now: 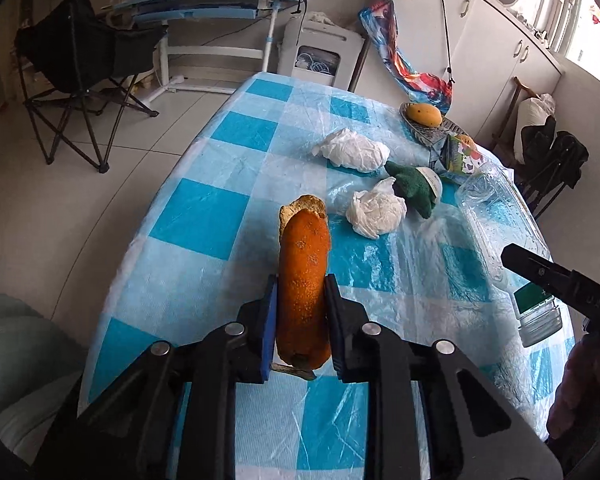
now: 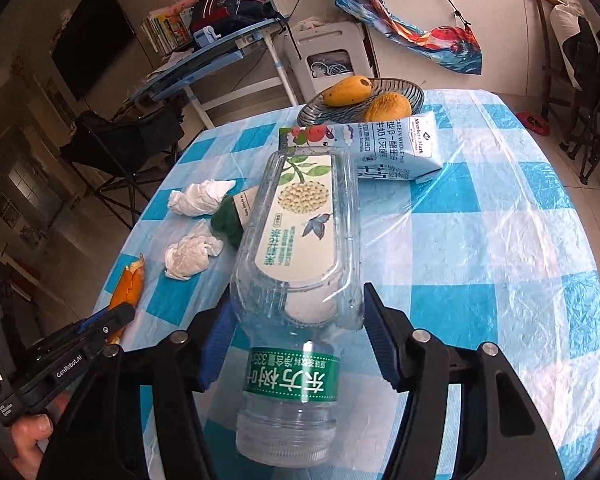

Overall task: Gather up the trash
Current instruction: 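Grasp the long orange peel with the left tool while the right tool grasps the clear water bottle, then carry the orange peel and water bottle over the yellow bin and open both tools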

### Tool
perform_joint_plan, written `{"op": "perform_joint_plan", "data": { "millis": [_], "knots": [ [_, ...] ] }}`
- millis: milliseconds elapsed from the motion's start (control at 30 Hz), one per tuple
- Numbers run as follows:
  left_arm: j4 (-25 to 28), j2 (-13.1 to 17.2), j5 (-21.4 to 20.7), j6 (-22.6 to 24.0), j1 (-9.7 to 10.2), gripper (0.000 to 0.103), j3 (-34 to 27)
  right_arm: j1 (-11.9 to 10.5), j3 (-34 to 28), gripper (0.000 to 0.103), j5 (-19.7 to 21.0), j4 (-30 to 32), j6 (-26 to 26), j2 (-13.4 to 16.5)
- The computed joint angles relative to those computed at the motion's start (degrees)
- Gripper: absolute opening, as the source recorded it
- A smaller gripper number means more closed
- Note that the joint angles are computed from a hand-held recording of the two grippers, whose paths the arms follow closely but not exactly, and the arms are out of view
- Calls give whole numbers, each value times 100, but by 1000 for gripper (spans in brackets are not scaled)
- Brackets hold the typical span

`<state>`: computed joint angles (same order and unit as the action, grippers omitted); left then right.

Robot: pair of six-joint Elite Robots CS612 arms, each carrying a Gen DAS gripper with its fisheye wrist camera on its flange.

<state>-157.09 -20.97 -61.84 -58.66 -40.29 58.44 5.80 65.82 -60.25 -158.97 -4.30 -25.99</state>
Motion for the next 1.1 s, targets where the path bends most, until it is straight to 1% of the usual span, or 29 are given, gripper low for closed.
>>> {"op": "perform_joint_plan", "data": {
  "millis": [167, 367, 567, 833, 1000, 1100],
  "knots": [
    [-303, -263, 38, -255, -136, 22, 541, -101, 519, 59, 491, -199, 281, -236],
    [-408, -470, 149, -403, -279, 22, 941, -170, 971, 59, 703, -424, 385, -451],
    [-421, -571, 224, -434, -392, 22, 1122, -215, 1291, 60, 875, -587, 385, -596],
    [-435, -659, 260, -413, -540, 22, 1271, -257, 1746, 60, 1175, -790, 192, -792],
    [-484, -728, 249, -469, -643, 22, 1419, -260, 2140, 60, 1335, -784, -133, -970],
    [-537, -776, 203, -560, -717, 22, 1548, -250, 2379, 60, 1414, -657, -415, -1083]
  ]
}}
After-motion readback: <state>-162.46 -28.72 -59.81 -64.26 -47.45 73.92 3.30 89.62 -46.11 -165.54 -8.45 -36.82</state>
